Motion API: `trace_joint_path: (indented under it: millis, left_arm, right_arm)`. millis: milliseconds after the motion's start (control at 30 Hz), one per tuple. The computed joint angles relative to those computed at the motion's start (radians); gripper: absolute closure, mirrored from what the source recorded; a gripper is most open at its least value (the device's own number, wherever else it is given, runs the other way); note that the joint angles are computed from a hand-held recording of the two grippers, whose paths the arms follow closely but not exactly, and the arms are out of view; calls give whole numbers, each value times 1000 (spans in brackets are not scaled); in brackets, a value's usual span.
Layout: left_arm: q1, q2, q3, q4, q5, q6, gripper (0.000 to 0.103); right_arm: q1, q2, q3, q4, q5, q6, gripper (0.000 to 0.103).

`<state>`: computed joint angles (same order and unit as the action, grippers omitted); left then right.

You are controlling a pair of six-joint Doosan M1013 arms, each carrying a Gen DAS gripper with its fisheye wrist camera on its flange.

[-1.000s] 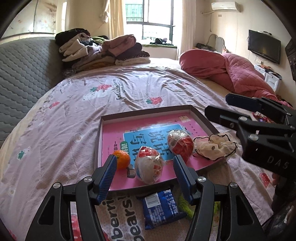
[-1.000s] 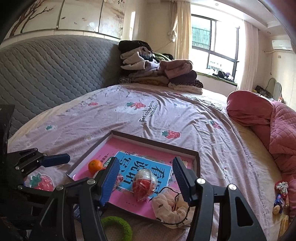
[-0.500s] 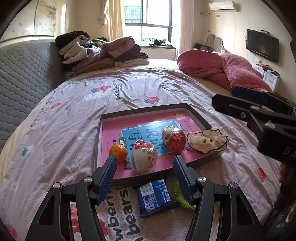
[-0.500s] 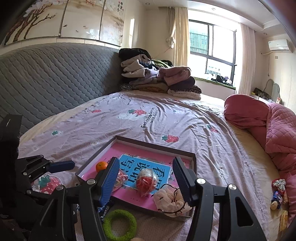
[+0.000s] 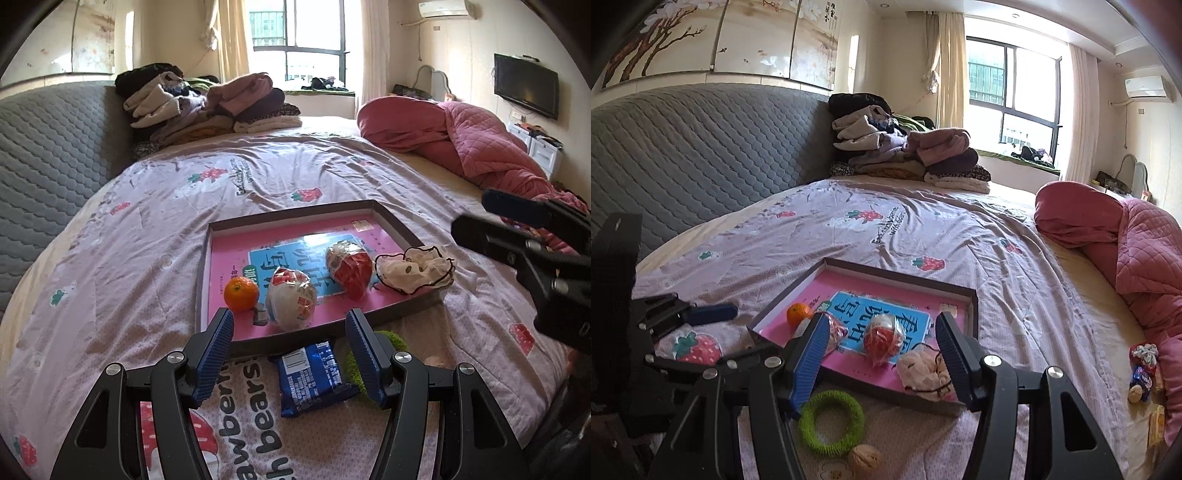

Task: Organize objects
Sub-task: 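Withdraw both grippers from the tray toward the blue snack packet and walnut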

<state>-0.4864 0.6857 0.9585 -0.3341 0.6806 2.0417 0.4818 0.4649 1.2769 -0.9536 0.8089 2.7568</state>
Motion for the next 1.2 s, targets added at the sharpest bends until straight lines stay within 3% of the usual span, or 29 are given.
trace_joint_path:
  millis: [300,1200]
  left_arm:
    - [0,-15,32,18,-11,-9,38]
    - [-2,-14,71,56,77,-42,38]
  right_arm:
    - [8,-13,39,36,-4,-13,44]
    - [23,7,62,231,24,-186,44]
